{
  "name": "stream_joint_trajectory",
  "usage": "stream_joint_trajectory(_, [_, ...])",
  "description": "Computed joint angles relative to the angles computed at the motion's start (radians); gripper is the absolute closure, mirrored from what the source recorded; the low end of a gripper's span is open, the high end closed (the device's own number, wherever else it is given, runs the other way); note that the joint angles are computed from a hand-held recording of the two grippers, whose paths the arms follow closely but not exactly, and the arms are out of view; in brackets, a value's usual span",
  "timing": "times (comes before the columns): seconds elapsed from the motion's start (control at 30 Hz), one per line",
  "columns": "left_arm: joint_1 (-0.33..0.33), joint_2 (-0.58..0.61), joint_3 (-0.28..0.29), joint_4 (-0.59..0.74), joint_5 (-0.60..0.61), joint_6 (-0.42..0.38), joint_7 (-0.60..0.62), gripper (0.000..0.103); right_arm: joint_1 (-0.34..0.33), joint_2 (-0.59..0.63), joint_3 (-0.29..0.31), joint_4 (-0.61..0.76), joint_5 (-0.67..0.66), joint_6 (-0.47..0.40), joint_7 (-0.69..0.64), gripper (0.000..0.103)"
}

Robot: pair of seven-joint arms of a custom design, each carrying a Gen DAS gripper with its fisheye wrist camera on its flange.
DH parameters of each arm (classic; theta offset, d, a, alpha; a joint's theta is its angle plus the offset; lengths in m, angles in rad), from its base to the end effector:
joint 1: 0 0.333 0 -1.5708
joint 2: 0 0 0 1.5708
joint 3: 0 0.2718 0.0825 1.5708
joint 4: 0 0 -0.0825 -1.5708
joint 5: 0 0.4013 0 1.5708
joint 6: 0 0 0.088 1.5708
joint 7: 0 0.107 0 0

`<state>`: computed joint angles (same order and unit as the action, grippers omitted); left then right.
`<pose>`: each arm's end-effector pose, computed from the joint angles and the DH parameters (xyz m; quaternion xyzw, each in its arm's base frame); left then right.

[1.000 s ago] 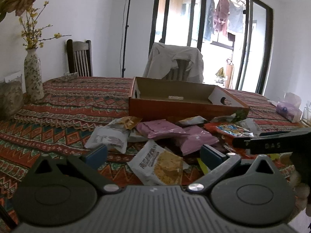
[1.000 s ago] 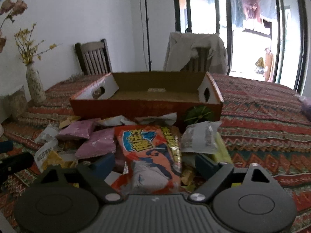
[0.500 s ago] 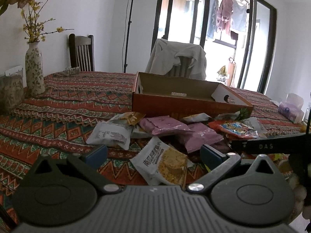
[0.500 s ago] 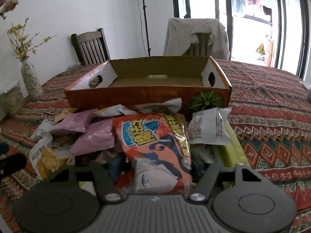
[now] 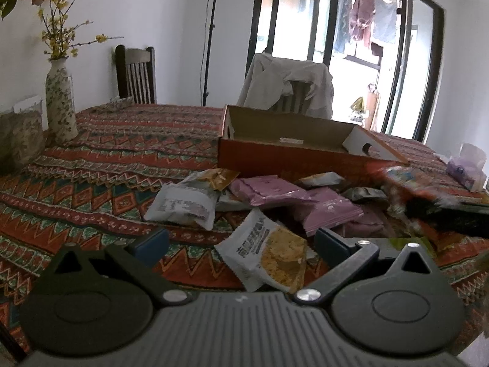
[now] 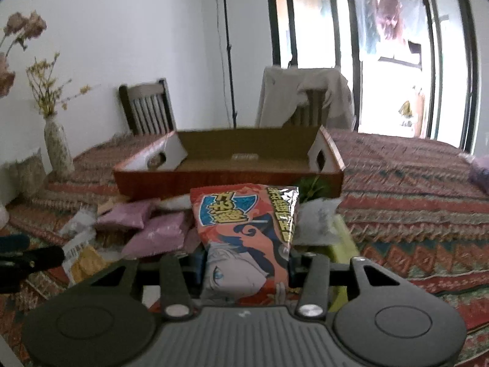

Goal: Organize snacks
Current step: 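Move the right gripper to the orange chip bag while the left gripper approaches the white cracker packet, then close the right gripper on the orange chip bag while the left gripper grasps the cracker packet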

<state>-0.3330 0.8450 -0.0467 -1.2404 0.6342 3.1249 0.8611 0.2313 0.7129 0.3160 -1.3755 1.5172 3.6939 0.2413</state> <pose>0.7075 -0.3242 0.3353 -0.5275 0.6881 -0.4264 0.2578 0.6586 0.1879 0.3313 -0.5565 0.6546 -0.3487 0.3744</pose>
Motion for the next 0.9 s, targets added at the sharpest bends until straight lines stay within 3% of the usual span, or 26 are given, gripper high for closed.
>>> stream_joint_trajectory(0.17, [0.002,0.026,-0.019,0.059,-0.012,-0.108,0.049,0.0,0.027,-0.062,-0.066,-0.144,-0.178,0.023,0.258,0.058])
stream_joint_trajectory(0.3, [-0.006,0.087,-0.041,0.166,-0.036,-0.212,0.132,0.0,0.04,-0.079,-0.1,-0.19,-0.227,0.028,0.345,0.058])
stream_joint_trajectory(0.4, [-0.001,0.14,-0.073,0.242,-0.077,-0.243,0.206,0.0,0.046,-0.086,-0.118,-0.21,-0.242,0.025,0.381,0.058])
stream_joint_trajectory(0.5, [-0.024,0.177,-0.065,0.299,-0.094,-0.267,0.257,0.0,0.05,-0.086,-0.129,-0.217,-0.245,0.017,0.398,0.058])
stream_joint_trajectory(0.57, [-0.048,0.2,-0.04,0.33,-0.09,-0.274,0.271,0.0,0.053,-0.087,-0.133,-0.225,-0.254,0.015,0.41,0.058])
stream_joint_trajectory(0.7, [-0.131,0.216,0.089,0.342,0.003,-0.248,0.178,0.0,0.057,-0.095,-0.143,-0.25,-0.295,0.006,0.458,0.058])
stream_joint_trajectory(0.77, [-0.141,0.226,0.102,0.354,0.029,-0.248,0.158,0.007,0.06,-0.1,-0.147,-0.261,-0.304,0.003,0.471,0.058])
stream_joint_trajectory(0.83, [-0.131,0.238,0.077,0.371,0.028,-0.254,0.182,0.025,0.062,-0.109,-0.15,-0.279,-0.325,0.003,0.495,0.058])
stream_joint_trajectory(0.9, [-0.117,0.246,0.051,0.379,0.011,-0.251,0.209,0.029,0.064,-0.117,-0.153,-0.294,-0.34,0.004,0.514,0.058])
